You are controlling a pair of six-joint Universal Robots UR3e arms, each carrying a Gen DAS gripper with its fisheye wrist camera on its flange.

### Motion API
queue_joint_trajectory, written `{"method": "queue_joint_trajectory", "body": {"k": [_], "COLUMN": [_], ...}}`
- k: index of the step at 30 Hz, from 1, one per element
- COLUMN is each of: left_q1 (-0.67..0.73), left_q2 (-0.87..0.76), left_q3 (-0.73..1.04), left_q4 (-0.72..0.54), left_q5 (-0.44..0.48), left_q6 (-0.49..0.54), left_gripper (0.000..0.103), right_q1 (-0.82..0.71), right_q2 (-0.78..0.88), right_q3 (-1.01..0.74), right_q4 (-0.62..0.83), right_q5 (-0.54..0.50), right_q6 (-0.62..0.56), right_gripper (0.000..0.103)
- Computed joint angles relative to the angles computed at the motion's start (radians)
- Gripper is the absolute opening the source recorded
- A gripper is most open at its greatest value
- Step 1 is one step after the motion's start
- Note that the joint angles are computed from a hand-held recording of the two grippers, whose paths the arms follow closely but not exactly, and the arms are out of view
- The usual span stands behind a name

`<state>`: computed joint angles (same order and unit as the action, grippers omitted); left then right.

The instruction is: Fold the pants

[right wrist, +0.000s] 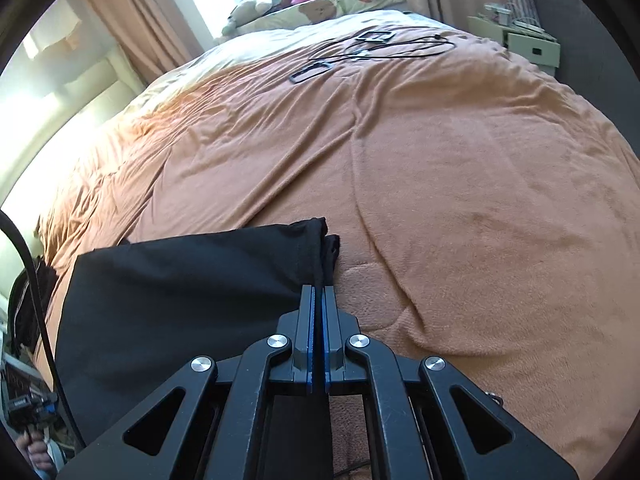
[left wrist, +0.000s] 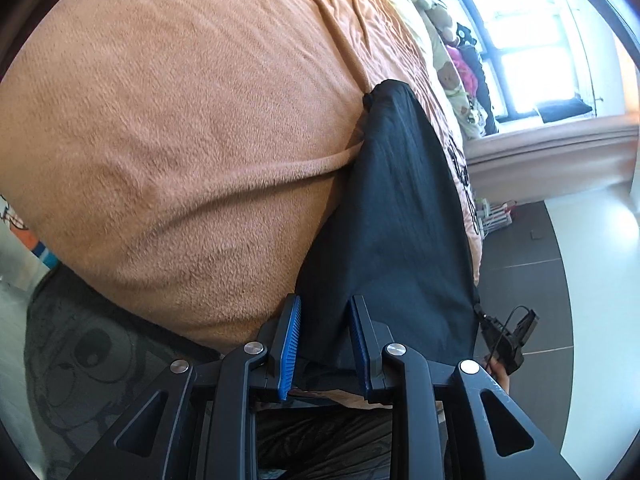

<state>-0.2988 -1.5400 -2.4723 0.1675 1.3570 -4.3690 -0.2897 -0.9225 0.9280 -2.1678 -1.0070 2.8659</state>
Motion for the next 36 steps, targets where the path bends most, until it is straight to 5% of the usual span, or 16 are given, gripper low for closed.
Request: {"method": "queue_joint_trajectory", "body": {"k": [3,7,11,25,36], "left_q1": [0.002,0.006,0.017,0.019,0.048], "left_q2": [0.001,0.057,0.078,0.071,0.101], "left_q3": [0.013,0.006,-0.016,-0.078,-0.090], "left_q4": [-0.021,-0.077,-0.058,0.051,0.054], "left_q5": [0.007,0.014,-0.003,-0.026,-0.068], "left_q6": [0.015,0.037,0.050,0.030,0.045], "left_gripper": [0.025,0.006,0.006,0.006,0.006], "right_q1": [0.002,0.003,0.010,0.075,0.225], "right_q2": [0.011,0.060,0.020,-0.393,-0.437], "right_q3": [-0.013,-0.146,-0.142,0.392,0.519], "right_q4": [0.038,0.183,0.182,-0.027,-0.057], "right_q5": [-0.005,-0.004,-0.035,0.020,-0.035], "right_q6": [-0.002,-0.001,0.020,-0.057,-0.029], "right_gripper": [0.000,0.000,0.001,0.001,0.001]}}
